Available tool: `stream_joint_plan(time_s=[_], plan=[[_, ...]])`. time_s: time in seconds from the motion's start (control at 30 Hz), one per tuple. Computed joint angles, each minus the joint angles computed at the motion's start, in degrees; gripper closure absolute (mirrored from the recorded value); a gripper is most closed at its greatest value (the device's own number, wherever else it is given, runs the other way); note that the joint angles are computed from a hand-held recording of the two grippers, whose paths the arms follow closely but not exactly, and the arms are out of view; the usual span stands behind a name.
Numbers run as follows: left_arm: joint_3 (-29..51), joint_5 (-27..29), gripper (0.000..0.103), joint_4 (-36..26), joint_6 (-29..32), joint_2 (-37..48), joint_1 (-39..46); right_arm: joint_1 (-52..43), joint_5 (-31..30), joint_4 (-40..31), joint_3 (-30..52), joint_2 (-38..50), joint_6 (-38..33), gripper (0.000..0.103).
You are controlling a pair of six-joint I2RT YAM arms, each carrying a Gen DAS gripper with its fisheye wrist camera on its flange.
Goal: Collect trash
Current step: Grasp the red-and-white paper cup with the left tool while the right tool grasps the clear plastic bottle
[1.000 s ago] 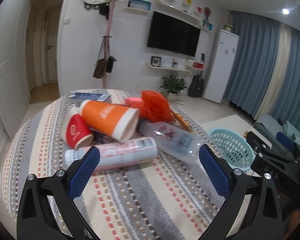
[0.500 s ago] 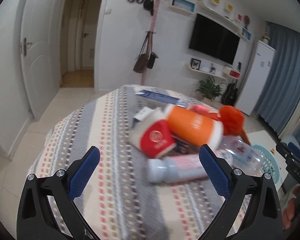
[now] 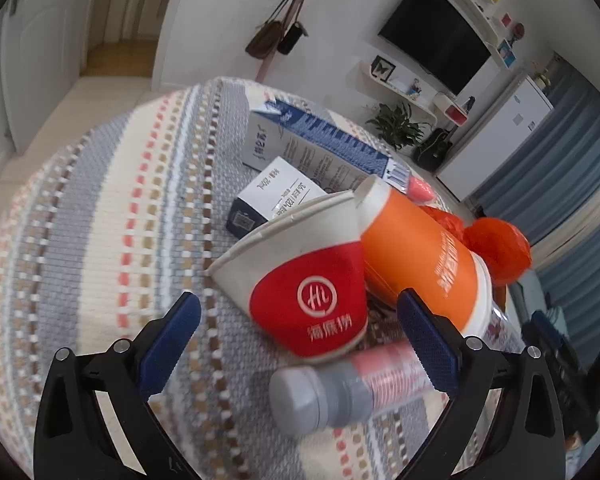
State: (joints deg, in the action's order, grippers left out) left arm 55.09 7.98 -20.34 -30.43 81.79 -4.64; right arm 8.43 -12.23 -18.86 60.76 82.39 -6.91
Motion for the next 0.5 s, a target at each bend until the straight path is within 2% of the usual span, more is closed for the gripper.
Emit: stream_joint_plan(time_s=[0.2, 0.33, 0.43, 0.5], plan=[[1.25, 1.33, 0.008, 1.36, -1.07, 5.02, 0.71, 1.66, -0.54, -2.81, 2.27, 3.69, -3.46, 0.026], [1.86, -1.46, 0.009, 1.53, -1.04, 6.1, -0.48, 1.91, -1.53, -4.89, 3.26, 5.79, -4.26, 0.025], [2.91, -3.52, 0.019, 0.35, -0.93, 6.36, -1.36, 2.47, -0.91, -5.03, 3.65, 6.77, -4.46, 0.026], [2.22, -2.26, 0.023, 1.15, -1.45, 5.76, -1.3, 3.22, 0.53, -4.51, 3.27, 6.45, -4.21, 0.026]])
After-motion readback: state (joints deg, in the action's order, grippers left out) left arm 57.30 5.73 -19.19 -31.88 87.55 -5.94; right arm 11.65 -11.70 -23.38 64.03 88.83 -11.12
